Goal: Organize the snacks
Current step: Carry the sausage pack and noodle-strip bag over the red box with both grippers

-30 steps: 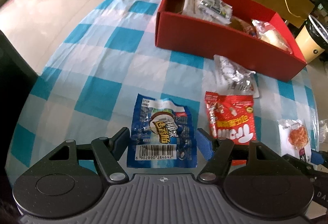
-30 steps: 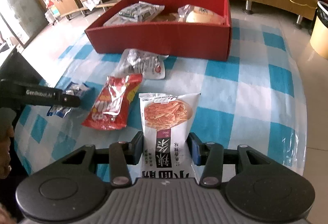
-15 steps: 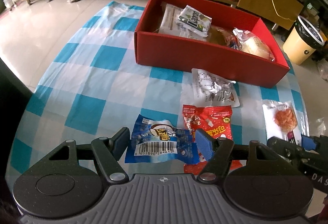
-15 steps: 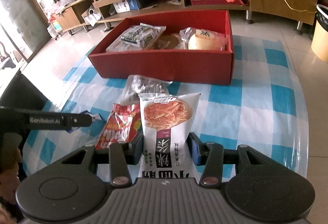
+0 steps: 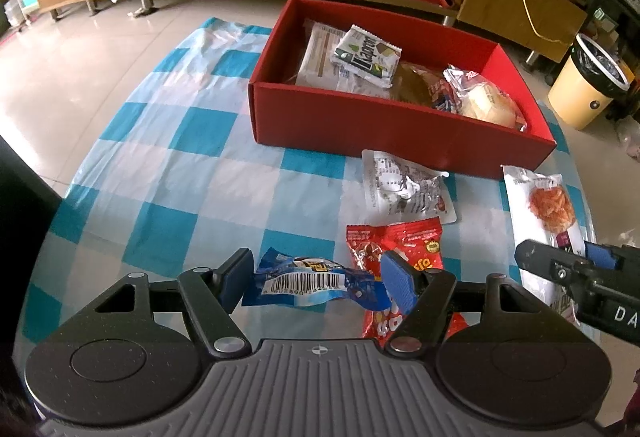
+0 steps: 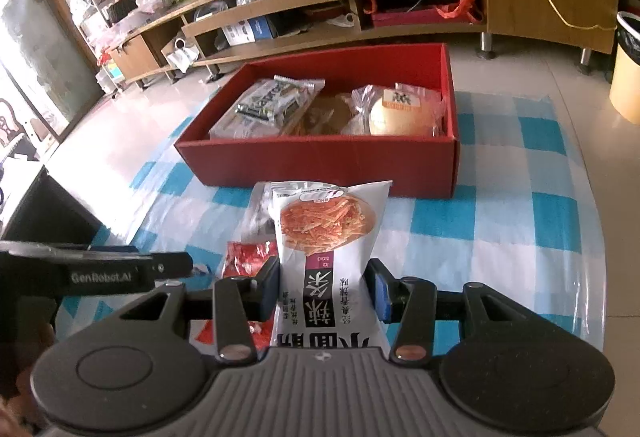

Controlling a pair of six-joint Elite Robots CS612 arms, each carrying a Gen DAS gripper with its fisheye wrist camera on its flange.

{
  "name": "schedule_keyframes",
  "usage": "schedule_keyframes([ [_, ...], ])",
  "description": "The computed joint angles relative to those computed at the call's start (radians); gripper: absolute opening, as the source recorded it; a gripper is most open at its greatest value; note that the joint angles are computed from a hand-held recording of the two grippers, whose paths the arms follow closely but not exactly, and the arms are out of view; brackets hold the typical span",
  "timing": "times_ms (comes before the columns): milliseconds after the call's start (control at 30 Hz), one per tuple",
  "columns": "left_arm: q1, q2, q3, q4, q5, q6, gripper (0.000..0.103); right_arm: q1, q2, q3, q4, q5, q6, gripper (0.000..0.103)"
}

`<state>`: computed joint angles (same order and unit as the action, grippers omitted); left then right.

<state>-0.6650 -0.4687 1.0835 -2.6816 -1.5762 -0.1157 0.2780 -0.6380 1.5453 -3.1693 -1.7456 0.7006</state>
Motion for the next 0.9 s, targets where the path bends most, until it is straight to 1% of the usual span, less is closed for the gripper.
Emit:
schedule_keyframes([
  [233, 0.006, 0.0, -0.006, -0.002, -0.01, -0.017, 0.076, -0.007, 0.001, -0.006, -0.014, 0.002, -0.002, 0.045],
  [533, 0.01, 0.008, -0.032, -0.014, -0.007, -0.049, 0.076, -0.017, 0.007, -0.021, -0.038, 0.004, -0.001, 0.045],
  [900, -0.001, 0.03, -0.091, -0.024, -0.016, -0.037, 0.076, -0.033, 0.023, -0.055, -0.055, 0.006, -0.002, 0.045],
])
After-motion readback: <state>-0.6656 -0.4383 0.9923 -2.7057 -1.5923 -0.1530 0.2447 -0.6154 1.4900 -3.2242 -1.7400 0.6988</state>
